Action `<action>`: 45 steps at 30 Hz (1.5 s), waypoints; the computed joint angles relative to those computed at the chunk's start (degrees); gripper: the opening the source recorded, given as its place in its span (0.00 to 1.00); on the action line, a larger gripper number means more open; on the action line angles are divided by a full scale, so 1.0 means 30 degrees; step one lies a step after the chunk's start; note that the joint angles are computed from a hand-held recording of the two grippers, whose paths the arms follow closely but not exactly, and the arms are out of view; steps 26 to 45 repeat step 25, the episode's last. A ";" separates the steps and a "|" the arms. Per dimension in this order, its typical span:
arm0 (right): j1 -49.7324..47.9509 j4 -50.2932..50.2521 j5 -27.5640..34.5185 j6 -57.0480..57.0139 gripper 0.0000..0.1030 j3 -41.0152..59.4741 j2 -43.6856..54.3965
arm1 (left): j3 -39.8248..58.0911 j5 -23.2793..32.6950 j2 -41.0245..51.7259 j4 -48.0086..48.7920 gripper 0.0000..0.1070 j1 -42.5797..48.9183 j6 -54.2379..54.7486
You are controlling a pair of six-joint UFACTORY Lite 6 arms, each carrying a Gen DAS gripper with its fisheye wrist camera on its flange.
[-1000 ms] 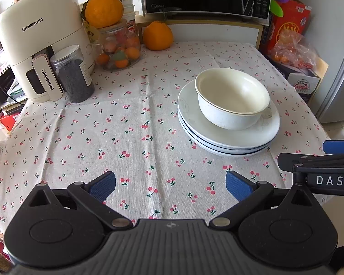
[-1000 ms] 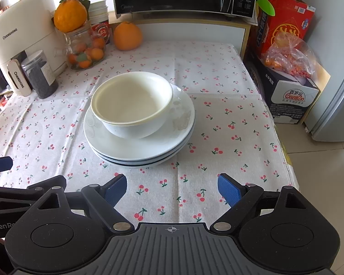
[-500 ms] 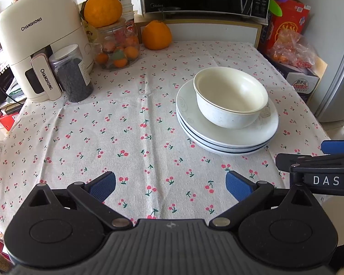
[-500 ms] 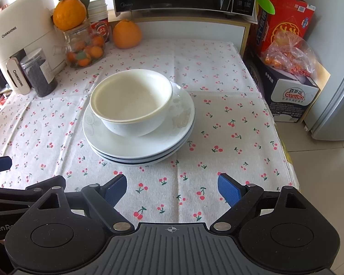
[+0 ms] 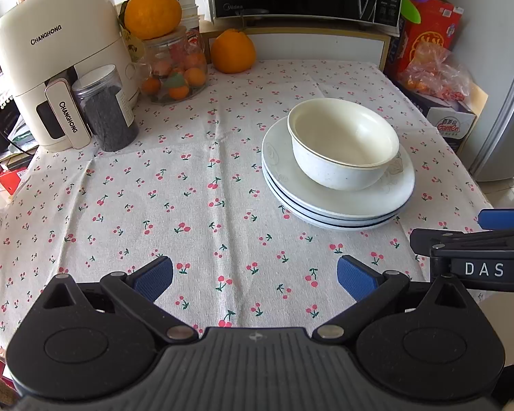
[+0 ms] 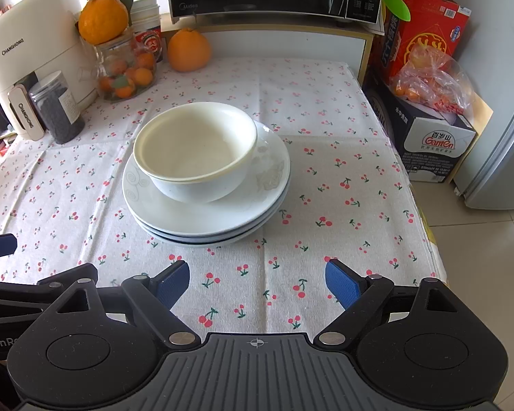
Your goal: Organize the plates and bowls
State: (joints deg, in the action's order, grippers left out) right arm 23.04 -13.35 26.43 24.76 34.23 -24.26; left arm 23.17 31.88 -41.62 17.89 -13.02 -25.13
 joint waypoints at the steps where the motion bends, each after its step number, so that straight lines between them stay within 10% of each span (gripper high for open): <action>1: 0.0007 -0.0012 0.0003 0.0011 0.86 0.0007 0.0008 | -0.0032 0.0031 -0.0041 0.0054 0.96 -0.0074 -0.0101; 45: -0.0044 -0.0141 -0.0078 0.0152 0.86 -0.0314 -0.0174 | -0.0004 0.0092 0.0023 -0.0415 0.96 0.0129 0.0463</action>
